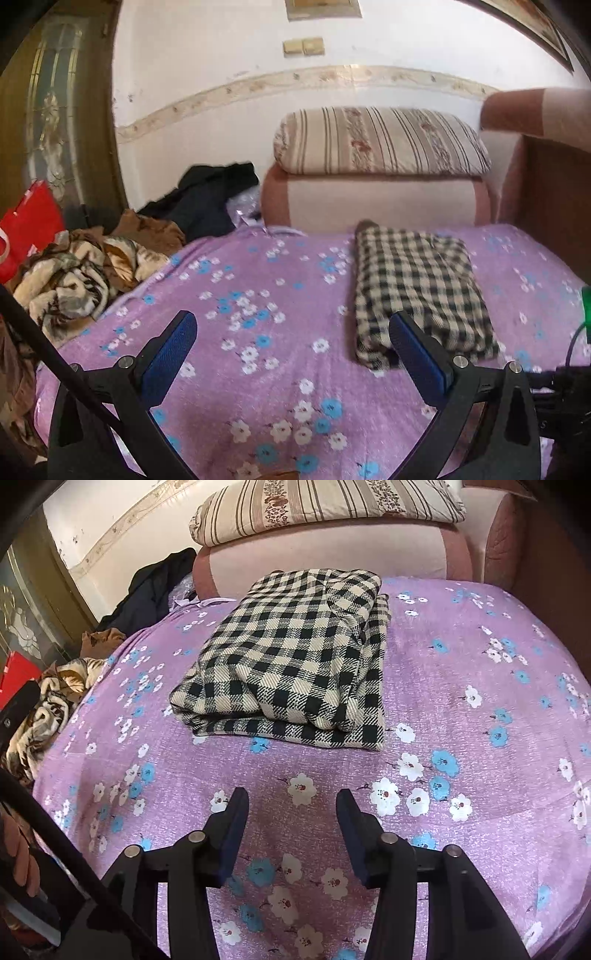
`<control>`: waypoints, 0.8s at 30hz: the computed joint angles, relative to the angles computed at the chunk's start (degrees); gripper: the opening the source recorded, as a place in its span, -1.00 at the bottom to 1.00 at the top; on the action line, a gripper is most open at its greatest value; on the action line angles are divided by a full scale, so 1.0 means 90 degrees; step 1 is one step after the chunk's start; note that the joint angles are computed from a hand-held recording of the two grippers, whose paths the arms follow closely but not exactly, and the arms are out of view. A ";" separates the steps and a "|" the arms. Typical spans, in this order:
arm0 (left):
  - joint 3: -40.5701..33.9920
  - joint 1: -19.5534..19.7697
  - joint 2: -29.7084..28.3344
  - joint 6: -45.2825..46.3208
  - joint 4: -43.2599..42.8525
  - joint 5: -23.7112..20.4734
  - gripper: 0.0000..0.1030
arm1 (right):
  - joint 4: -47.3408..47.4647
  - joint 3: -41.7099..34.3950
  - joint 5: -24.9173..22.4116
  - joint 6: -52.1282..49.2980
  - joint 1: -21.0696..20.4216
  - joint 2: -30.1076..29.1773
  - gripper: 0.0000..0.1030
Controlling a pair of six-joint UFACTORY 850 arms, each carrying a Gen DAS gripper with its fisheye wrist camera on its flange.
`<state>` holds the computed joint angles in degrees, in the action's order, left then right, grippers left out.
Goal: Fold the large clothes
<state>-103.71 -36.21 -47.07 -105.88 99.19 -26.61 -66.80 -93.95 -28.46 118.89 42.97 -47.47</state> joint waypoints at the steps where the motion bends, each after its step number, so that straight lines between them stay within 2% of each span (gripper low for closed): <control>1: -0.0069 -0.0006 -0.0053 0.0263 -0.0279 0.0056 1.00 | 0.0114 -0.0067 -0.0118 -0.0158 0.0011 -0.0040 0.05; 5: -0.0361 -0.0005 -0.0303 0.1455 -0.1566 0.0282 1.00 | 0.0242 -0.0216 -0.0474 -0.0379 0.0052 -0.0132 0.14; 15: -0.1161 0.0090 -0.0879 0.4779 -0.5119 0.0509 1.00 | 0.0800 -0.0569 -0.0813 -0.1098 0.0040 -0.0377 0.15; 20: -0.1434 0.0159 -0.1074 0.5812 -0.6318 0.0388 1.00 | 0.0860 -0.0642 -0.0951 -0.1183 0.0037 -0.0429 0.16; 24: -0.1589 0.0195 -0.1173 0.6254 -0.6840 0.0293 1.00 | 0.0980 -0.0684 -0.0972 -0.1267 0.0018 -0.0467 0.17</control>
<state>-118.00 -34.45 -57.63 -49.59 37.63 -23.97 -57.98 -100.10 -37.20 107.48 43.13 -51.67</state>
